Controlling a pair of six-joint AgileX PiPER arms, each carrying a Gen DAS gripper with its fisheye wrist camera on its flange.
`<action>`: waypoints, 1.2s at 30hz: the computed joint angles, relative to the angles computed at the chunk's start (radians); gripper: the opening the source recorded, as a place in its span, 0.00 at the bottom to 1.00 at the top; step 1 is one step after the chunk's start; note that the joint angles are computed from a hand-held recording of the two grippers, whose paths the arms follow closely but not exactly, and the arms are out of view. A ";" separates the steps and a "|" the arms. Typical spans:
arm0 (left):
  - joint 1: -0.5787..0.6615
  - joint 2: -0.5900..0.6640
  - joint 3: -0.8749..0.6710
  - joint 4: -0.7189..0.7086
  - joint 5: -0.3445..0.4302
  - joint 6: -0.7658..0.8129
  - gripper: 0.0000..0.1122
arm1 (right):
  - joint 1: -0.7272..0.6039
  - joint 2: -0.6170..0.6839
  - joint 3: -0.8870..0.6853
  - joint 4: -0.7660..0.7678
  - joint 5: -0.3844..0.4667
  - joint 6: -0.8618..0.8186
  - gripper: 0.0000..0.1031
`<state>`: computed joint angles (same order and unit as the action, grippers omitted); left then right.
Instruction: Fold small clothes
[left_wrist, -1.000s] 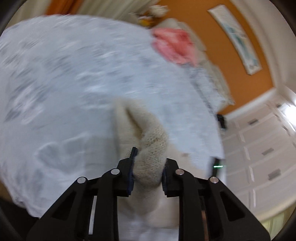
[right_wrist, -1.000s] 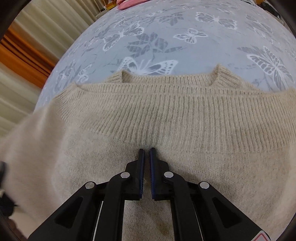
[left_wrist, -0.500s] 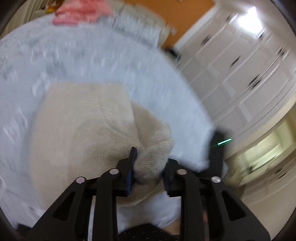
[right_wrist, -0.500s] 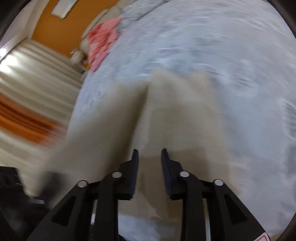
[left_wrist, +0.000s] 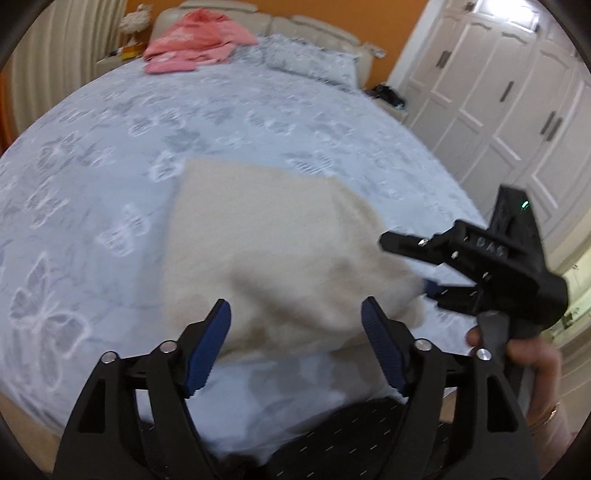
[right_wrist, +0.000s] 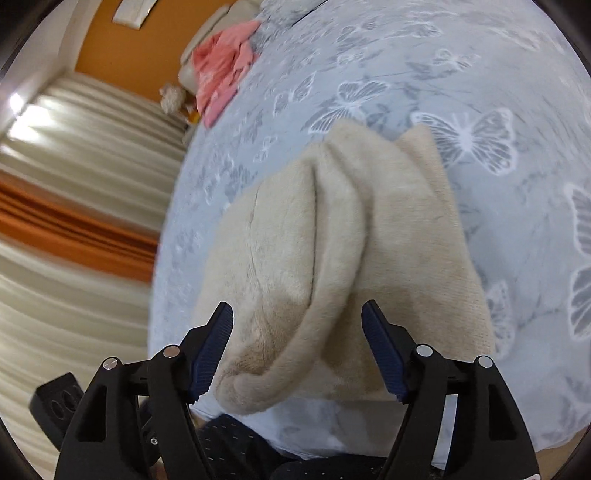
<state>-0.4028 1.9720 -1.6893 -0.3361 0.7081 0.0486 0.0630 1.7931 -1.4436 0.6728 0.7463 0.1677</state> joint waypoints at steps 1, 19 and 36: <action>0.010 -0.018 0.032 0.012 -0.001 -0.016 0.65 | 0.016 -0.002 -0.011 -0.039 0.004 0.029 0.69; 0.021 -0.033 0.120 0.137 0.031 -0.131 0.70 | 0.085 -0.055 -0.060 -0.086 -0.065 0.034 0.13; 0.058 0.038 0.086 0.086 0.044 -0.145 0.74 | -0.047 0.022 -0.165 -0.070 0.092 -0.049 0.68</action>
